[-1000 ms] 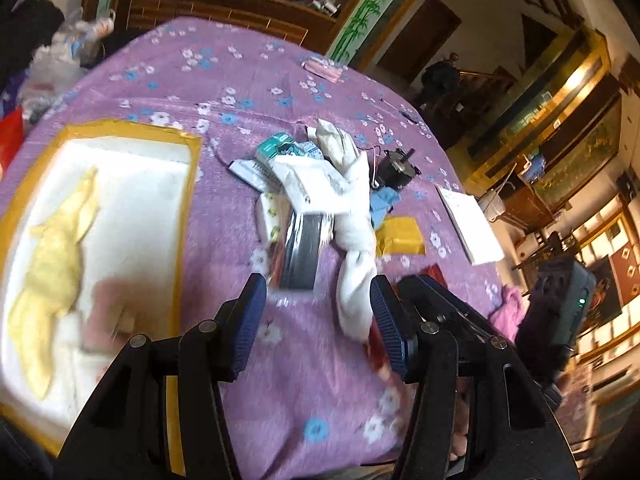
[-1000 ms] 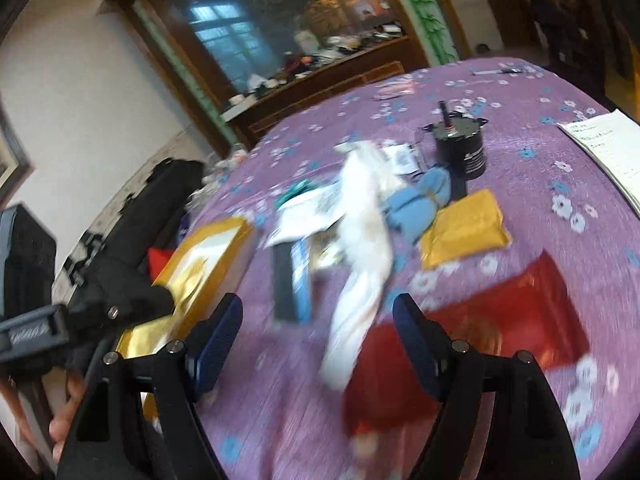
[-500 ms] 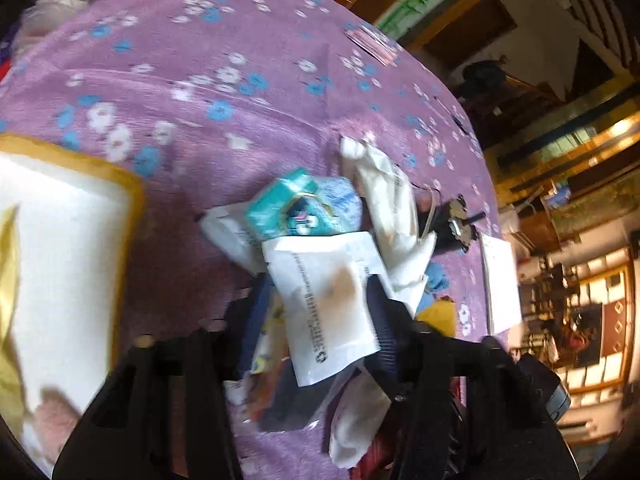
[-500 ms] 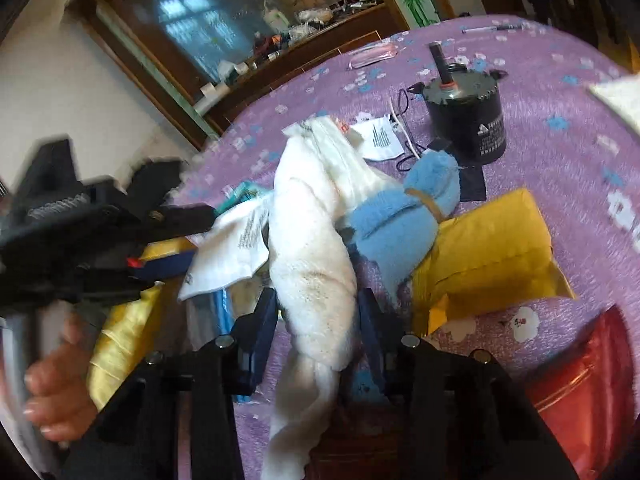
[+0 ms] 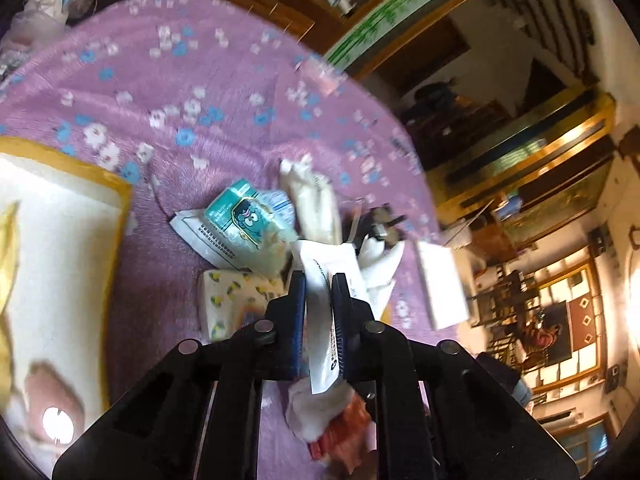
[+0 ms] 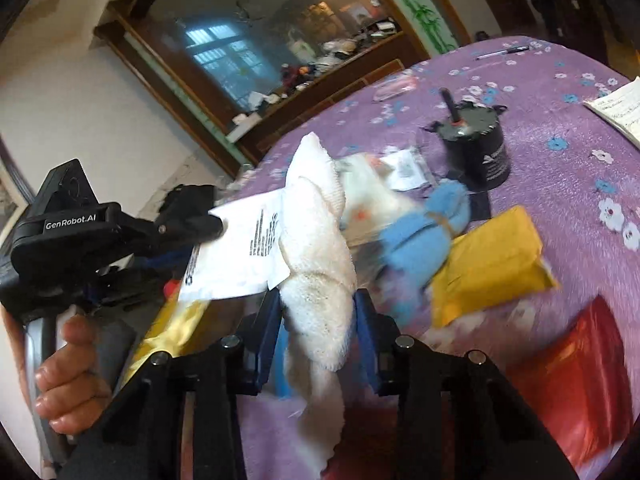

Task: Organize soft objects
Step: 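Grasp the white paper sheet with the left tool while the right grasps the white towel, then carry the paper and white towel into the foam tray and release both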

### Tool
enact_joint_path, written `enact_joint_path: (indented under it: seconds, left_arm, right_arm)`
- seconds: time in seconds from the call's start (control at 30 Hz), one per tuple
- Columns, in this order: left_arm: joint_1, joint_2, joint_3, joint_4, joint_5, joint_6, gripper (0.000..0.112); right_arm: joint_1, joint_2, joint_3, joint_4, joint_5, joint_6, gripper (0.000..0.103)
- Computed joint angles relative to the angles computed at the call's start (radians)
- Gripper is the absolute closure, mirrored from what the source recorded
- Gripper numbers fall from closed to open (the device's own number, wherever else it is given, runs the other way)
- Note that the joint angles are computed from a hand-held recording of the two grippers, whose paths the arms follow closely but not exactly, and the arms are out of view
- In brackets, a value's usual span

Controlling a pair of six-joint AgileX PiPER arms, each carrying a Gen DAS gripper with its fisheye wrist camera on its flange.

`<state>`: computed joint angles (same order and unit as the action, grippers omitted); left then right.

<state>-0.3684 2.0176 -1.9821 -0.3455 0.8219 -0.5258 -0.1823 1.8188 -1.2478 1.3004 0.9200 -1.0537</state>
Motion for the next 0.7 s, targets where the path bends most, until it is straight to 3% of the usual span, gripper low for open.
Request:
enact_joint_path:
  seconds: [0.07,0.13,0.33,0.47,0.6,0.7]
  left_arm:
    - [0.000,-0.112,0.154,-0.030,-0.075,0.023,0.103]
    - [0.010,-0.227,0.309,-0.074,-0.135,0.062,0.103]
    - [0.085,-0.521,0.652,-0.200,-0.213,0.123,0.103]
    - [0.110,-0.722,0.751,-0.008,-0.224,-0.014,0.103]
    - [0.222,-0.786,0.807,-0.023,-0.205,0.034,0.103]
    - [0.302,-0.756,0.837,-0.085,-0.222,0.111,0.103]
  right_arm:
    - [0.022,-0.080,0.056,-0.025,-0.038,-0.007,0.067]
    - [0.022,-0.112,0.076,-0.033,-0.007,0.020,0.067]
    - [0.100,-0.246,0.088,-0.072,0.065,0.083,0.067]
    - [0.223,-0.287,0.025,-0.122,0.059,0.149,0.067]
    - [0.350,-0.211,-0.076,-0.173,0.030,0.235,0.067]
    - [0.424,-0.108,-0.174,-0.209,0.019,0.310,0.067]
